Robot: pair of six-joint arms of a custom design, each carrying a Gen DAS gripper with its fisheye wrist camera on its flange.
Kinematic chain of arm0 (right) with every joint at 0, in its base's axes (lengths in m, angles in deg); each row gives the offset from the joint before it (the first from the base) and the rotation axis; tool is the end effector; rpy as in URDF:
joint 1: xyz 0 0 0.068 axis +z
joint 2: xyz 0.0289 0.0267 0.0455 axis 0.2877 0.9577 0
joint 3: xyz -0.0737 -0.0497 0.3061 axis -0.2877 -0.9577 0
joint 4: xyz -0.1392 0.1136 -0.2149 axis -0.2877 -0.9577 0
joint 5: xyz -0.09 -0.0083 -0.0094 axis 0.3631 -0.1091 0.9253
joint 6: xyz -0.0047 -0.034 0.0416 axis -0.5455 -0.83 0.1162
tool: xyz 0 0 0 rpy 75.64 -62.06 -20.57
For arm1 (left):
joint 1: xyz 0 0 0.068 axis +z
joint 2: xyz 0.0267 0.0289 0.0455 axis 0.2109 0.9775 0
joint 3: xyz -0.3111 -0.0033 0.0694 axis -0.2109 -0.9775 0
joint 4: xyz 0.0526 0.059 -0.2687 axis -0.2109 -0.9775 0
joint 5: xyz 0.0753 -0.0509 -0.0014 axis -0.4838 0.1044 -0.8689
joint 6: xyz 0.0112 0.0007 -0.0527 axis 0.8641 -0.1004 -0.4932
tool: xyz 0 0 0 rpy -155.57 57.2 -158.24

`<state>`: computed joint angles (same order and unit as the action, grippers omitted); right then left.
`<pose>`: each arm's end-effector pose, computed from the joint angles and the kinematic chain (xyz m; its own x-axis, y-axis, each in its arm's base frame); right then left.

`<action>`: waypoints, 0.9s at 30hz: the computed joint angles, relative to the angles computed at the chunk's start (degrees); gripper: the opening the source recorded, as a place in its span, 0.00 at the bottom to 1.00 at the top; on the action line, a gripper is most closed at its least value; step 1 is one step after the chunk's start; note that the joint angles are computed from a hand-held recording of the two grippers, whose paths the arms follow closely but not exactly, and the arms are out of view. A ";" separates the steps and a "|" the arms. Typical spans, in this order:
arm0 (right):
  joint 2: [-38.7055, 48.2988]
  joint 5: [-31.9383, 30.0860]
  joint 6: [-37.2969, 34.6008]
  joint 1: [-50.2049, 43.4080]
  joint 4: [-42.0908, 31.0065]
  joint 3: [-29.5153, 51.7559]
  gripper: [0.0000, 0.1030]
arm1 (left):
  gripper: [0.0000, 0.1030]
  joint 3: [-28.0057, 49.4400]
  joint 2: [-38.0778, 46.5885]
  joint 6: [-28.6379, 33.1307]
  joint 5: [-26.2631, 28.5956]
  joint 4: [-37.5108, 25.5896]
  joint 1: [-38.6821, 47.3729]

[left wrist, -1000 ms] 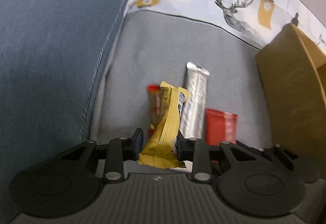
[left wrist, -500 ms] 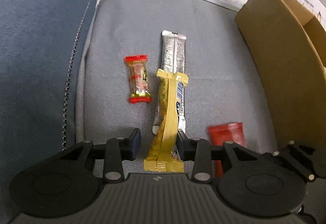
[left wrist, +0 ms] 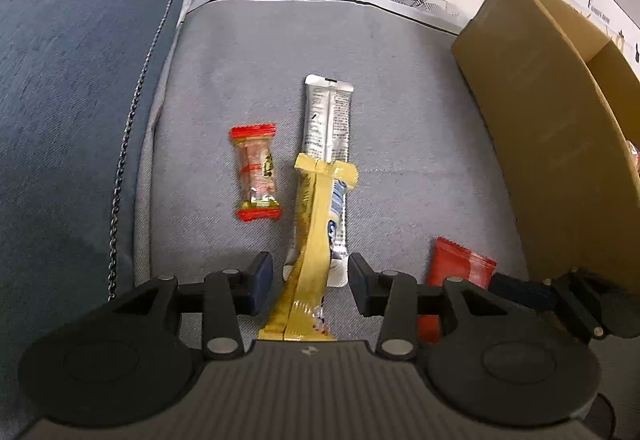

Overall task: Organize snacks
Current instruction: 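Grasp the yellow bar with left tool while right tool grasps the red candy pack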

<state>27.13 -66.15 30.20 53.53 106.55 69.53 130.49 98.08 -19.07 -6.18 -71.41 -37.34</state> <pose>0.1601 0.1151 0.0532 -0.8100 -0.0947 -0.5787 -0.2331 0.9576 0.1695 0.2311 -0.2603 0.0968 -0.9043 0.1550 -0.3979 0.2004 0.9768 -0.0751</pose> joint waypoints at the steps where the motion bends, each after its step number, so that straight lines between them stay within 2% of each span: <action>1: 0.26 0.16 0.43 -0.22 0.27 0.22 0.79 | 0.30 0.34 0.29 0.14 0.15 -0.29 -0.09; 2: 0.33 0.41 0.78 -0.40 0.29 0.35 0.79 | 0.18 0.73 0.64 0.28 0.22 -0.63 -0.15; 5: 0.90 1.27 1.23 -0.41 -0.83 1.60 0.80 | 0.14 1.43 1.01 0.79 -0.47 -1.51 -0.65; 11: 2.14 1.09 2.02 -1.16 0.41 2.30 0.84 | 0.14 1.59 0.39 1.32 0.54 -1.82 -1.20; 17: 3.83 -0.27 3.91 -2.99 4.05 1.86 0.85 | 0.15 3.40 1.62 1.39 1.16 -5.62 -1.57; 23: 6.82 3.03 2.45 -0.64 7.18 2.43 0.87 | 0.15 4.19 1.69 0.87 0.37 -7.62 -1.67; 25: 8.37 4.55 0.29 0.94 9.26 2.50 0.80 | 0.15 4.32 1.69 0.99 0.20 -8.20 -1.59; 26: 8.91 5.39 -0.94 1.92 10.15 2.44 0.71 | 0.15 4.29 1.58 0.87 0.09 -8.39 -1.66; 27: 9.35 6.02 -2.54 2.78 11.44 2.18 0.54 | 0.16 4.17 1.43 0.75 0.04 -8.42 -1.62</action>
<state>36.48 -60.12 27.66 56.31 117.99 71.71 134.66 99.51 -18.32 -6.13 -79.84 -38.96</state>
